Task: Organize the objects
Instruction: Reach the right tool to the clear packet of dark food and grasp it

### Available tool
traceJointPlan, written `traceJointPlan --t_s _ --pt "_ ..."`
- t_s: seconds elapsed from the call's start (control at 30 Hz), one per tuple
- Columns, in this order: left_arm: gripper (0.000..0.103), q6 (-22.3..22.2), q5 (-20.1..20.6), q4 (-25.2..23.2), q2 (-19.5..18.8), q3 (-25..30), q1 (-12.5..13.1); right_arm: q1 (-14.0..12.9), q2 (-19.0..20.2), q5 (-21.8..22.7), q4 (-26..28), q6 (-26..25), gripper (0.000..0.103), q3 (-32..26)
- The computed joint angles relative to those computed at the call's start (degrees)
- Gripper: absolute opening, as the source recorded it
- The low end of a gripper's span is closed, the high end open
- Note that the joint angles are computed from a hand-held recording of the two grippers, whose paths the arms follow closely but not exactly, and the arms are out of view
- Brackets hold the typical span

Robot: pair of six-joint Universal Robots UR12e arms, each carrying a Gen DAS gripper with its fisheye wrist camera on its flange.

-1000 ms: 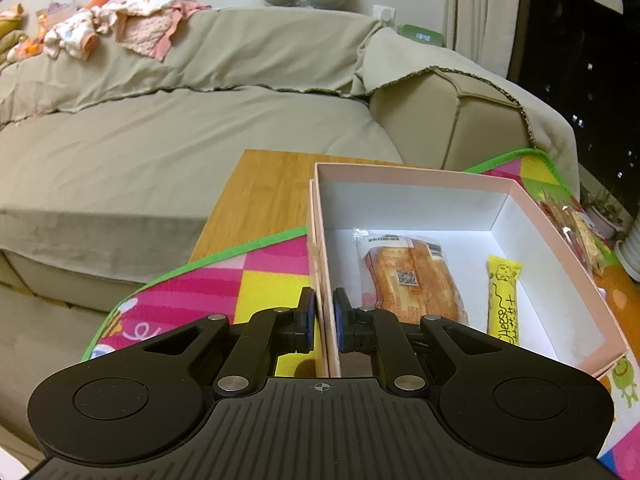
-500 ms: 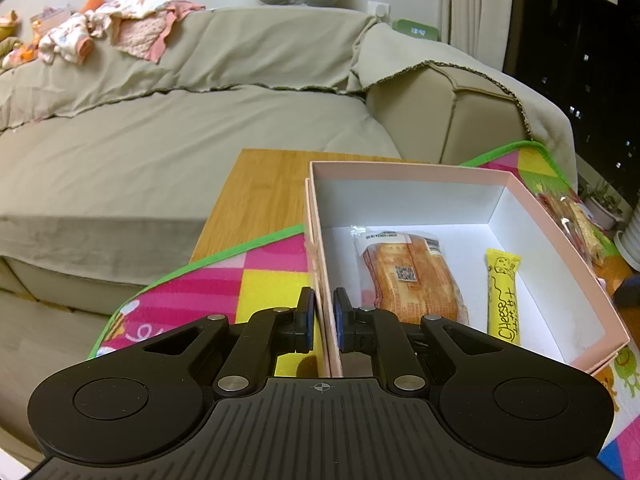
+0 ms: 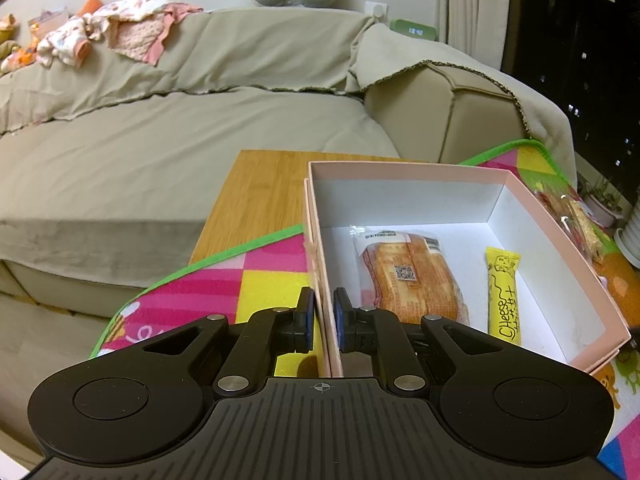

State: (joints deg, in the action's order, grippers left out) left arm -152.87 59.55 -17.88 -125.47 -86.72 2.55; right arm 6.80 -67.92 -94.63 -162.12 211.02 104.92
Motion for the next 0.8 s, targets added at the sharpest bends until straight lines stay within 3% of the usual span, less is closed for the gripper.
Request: traceJointPlan --t_s 0.13,0.23,0.4,0.53,0.63,0.8 --pt "0.012 -0.08 -0.28 0.11 -0.08 0.0 0.06 0.56 -2.21 -2.68 -0.12 1.33 0.006 2.98" --pt "0.012 0.0 -0.18 0.21 -0.07 -0.04 0.08 1.65 -2.28 -6.08 -3.79 -1.4 0.007 3.99" --pt "0.012 0.08 -0.18 -0.04 -0.04 -0.03 0.08 -0.67 -0.03 0.01 -11.0 4.61 0.008 3.68" --pt "0.012 0.55 0.34 -0.3 0.08 -0.14 -0.02 -2.51 2.65 5.47 -15.53 9.45 0.017 2.49" --pt "0.012 0.5 0.53 -0.4 0.11 -0.1 -0.09 -1.88 3.3 4.76 -14.64 7.57 0.019 1.4" --pt "0.012 0.47 0.38 -0.43 0.11 -0.1 -0.08 -1.04 1.21 4.64 -10.17 4.63 0.012 2.33"
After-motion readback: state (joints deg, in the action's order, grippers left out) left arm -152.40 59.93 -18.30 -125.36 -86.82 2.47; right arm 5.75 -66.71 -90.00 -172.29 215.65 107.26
